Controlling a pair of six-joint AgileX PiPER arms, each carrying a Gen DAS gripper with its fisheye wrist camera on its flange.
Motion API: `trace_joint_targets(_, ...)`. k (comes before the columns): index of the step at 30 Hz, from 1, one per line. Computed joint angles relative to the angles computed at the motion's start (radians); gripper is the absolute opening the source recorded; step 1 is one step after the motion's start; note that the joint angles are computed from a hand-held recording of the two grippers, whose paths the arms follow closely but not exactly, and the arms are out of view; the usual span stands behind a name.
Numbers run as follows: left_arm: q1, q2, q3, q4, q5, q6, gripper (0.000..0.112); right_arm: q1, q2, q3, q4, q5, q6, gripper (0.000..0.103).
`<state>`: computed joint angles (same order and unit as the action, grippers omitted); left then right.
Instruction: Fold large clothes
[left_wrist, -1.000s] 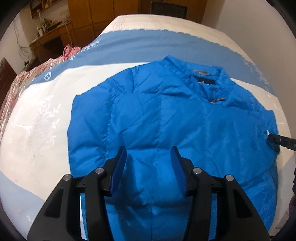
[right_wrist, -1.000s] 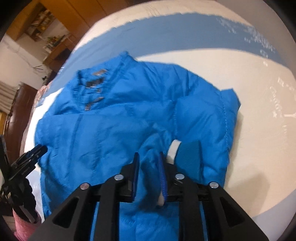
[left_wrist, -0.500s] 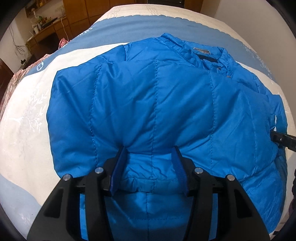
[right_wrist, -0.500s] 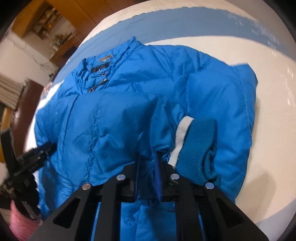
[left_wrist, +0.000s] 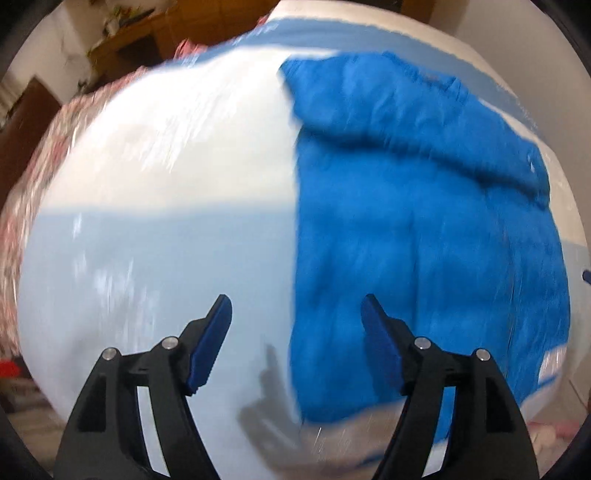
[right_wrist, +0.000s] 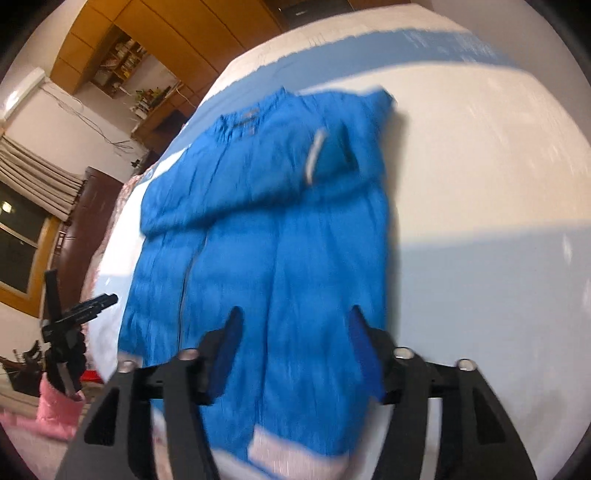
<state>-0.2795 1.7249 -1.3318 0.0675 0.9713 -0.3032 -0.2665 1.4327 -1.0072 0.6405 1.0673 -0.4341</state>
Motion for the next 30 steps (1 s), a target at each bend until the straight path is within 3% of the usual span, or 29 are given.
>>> trace_joint_targets(4,0.058,-0.136,0.250,-0.156,-0.070,0.062,0.076,-0.097,-0.095,0.171,0.032,0.059,-0.084,0.072)
trace_joint_targets(8,0.083,-0.184,0.385,-0.261,-0.129,0.097,0.076,-0.175,-0.149,0.288,0.047,0.107,-0.150,0.072)
trace_joint_targets(11,0.106,-0.201,0.429,-0.376,-0.158,0.174,0.076,-0.183,-0.160,0.347,0.085,0.099,-0.194,0.072)
trace_joint_targets(17,0.040,-0.173,0.454,-0.407,-0.220,0.179,0.076,-0.145,-0.110,0.429,0.174,0.012,-0.250,0.071)
trace_joint_targets(18,0.046,-0.167,0.456,-0.440,-0.230,0.205,0.070,-0.143,-0.103,0.433,0.190,0.006,-0.265,0.070)
trace_joint_targets(19,0.050,-0.162,0.458,-0.473,-0.235,0.229,0.065,-0.136,-0.093,0.430,0.201,0.004,-0.271,0.062)
trace_joint_targets(20,0.054,-0.150,0.449,-0.513,-0.231,0.260,0.052,-0.125,-0.084,0.424,0.205,0.003,-0.271,0.052)
trace_joint_targets(21,0.059,-0.145,0.444,-0.543,-0.224,0.283,0.045,-0.106,-0.077,0.418,0.197,-0.012,-0.260,0.047)
trace_joint_targets(22,0.058,-0.143,0.435,-0.541,-0.222,0.274,0.040,-0.097,-0.075,0.415,0.185,-0.019,-0.255,0.035)
trace_joint_targets(24,0.052,-0.138,0.425,-0.534,-0.224,0.259,0.021,-0.115,-0.069,0.412,0.200,0.005,-0.284,0.024)
trace_joint_targets(25,0.067,-0.148,0.434,-0.558,-0.226,0.282,0.018,-0.133,-0.069,0.410,0.211,0.026,-0.301,0.017)
trace_joint_targets(30,0.076,-0.231,0.461,-0.581,-0.237,0.304,0.011,-0.199,-0.108,0.401,0.222,0.118,-0.354,0.011)
